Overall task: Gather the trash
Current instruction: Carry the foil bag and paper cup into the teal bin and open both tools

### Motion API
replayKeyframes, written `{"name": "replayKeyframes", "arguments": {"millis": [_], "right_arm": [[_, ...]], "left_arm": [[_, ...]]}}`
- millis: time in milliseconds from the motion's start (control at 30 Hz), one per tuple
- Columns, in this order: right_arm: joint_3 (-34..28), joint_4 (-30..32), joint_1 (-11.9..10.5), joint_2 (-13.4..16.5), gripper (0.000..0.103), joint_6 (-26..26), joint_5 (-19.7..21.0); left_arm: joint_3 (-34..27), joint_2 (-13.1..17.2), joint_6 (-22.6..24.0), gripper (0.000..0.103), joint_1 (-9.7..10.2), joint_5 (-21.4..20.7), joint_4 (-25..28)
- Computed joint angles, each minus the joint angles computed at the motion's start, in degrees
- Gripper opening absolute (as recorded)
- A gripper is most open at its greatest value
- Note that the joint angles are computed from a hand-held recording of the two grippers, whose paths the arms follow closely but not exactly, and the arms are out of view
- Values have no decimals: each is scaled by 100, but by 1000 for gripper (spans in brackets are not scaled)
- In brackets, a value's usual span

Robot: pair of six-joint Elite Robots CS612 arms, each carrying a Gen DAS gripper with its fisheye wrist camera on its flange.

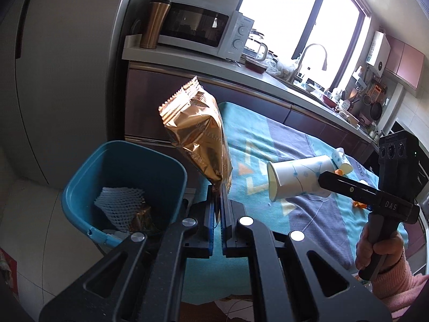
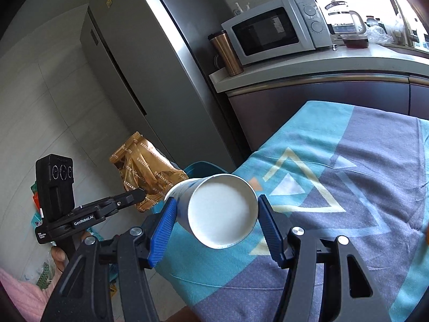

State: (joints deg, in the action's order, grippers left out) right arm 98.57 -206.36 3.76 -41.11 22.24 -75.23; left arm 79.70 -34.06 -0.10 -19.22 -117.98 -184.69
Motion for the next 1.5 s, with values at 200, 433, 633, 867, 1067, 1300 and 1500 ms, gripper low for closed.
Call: {"name": "replayKeyframes", "arguments": {"millis": [200, 433, 633, 867, 1067, 1300, 1500], "right_arm": [[-435, 391, 74, 142, 59, -217, 180], [-926, 891, 160, 324, 59, -442, 307], [-1249, 1228, 207, 454, 59, -555, 373], [-1529, 1593, 250, 569, 59, -652, 390], [-1738, 1888, 277, 660, 59, -689, 399], [-1949, 2269, 309, 748, 59, -706, 326], [-2208, 2688, 337, 851, 59, -788, 317]], "left_arm": [[-121, 61, -114, 4, 85, 284, 49], [-247, 144, -206, 4, 152, 530, 232], [-323, 205, -265, 4, 178, 655, 362], [-417, 275, -289, 4, 184, 770, 495], [-518, 341, -295, 4, 172, 856, 685], [-742, 489, -317, 5, 165, 905, 1075], [-946, 614, -332, 5, 147, 965, 1302]]}}
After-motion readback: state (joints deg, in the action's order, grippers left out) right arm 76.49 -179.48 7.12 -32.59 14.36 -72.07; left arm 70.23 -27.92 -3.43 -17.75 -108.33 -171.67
